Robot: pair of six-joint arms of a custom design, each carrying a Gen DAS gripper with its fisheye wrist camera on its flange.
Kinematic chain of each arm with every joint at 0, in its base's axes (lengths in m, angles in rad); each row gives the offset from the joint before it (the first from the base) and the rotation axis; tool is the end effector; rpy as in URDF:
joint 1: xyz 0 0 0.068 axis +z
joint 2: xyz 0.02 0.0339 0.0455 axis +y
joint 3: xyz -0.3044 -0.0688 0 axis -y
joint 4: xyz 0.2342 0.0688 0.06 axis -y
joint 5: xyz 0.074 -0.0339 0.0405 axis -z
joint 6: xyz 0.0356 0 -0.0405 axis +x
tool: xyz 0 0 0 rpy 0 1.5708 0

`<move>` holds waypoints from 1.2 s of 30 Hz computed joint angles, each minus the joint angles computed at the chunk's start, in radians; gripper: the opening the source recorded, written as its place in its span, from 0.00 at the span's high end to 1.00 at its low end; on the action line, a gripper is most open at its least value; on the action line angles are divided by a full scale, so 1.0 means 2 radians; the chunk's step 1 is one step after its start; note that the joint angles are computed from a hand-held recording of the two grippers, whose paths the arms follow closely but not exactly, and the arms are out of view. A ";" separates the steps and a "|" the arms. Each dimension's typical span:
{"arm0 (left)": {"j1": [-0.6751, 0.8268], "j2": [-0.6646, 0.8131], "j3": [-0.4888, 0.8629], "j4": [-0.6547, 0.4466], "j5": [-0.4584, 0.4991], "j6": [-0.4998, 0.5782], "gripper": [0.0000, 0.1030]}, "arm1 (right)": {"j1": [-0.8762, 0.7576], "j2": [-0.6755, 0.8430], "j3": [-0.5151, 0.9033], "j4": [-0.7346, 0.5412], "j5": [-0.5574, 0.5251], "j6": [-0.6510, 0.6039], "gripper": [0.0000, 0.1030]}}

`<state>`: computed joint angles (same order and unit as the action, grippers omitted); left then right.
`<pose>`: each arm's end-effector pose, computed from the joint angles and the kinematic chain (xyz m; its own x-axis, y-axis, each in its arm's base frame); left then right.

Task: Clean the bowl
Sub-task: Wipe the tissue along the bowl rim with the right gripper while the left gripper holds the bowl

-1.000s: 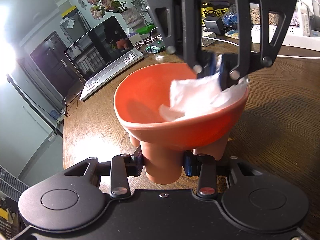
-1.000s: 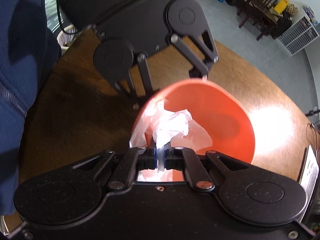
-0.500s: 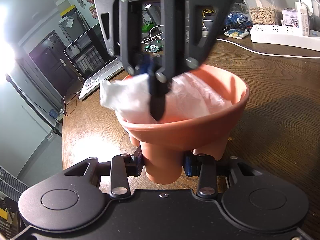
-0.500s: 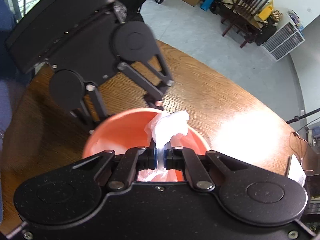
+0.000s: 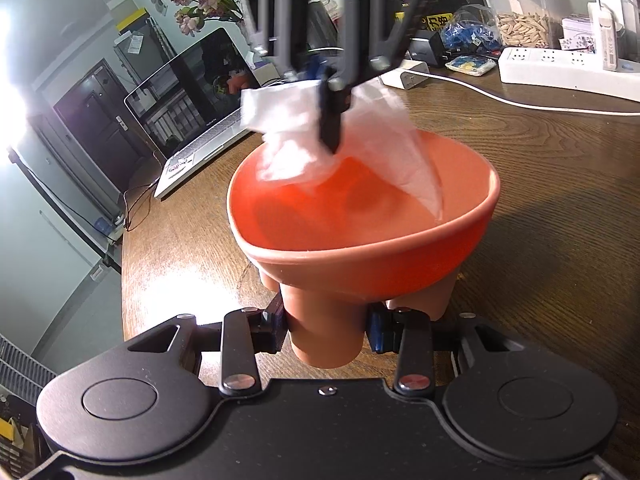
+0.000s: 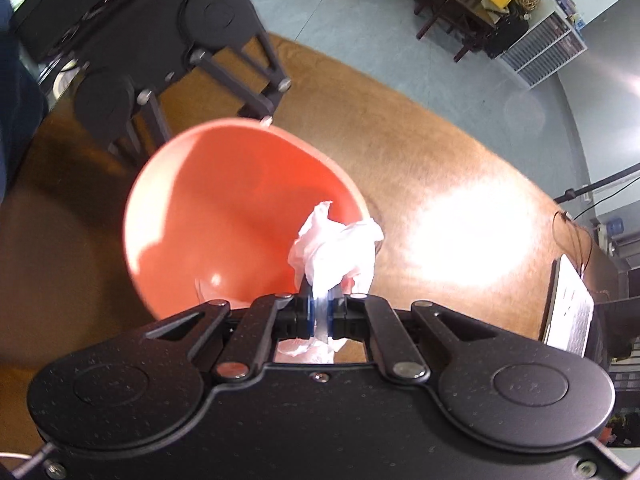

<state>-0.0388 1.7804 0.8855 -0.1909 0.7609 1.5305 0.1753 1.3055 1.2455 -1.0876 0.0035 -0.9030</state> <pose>0.3220 -0.0371 0.1778 0.3134 0.7120 -0.6283 0.8974 -0.0056 0.4413 0.2192 0.0387 0.3532 -0.4201 -0.8718 -0.2518 -0.8121 0.4851 -0.3244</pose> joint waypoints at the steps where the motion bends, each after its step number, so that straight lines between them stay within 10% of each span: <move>1: 0.000 0.000 0.000 0.000 0.000 0.000 0.63 | 0.000 -0.001 -0.001 -0.004 0.001 -0.001 0.94; 12: -0.002 -0.003 -0.003 0.002 -0.005 -0.007 0.63 | 0.039 -0.038 -0.023 -0.060 -0.017 0.004 0.94; 36: -0.006 -0.004 0.015 -0.028 -0.015 0.023 0.63 | 0.071 -0.030 -0.001 0.031 0.017 0.024 0.94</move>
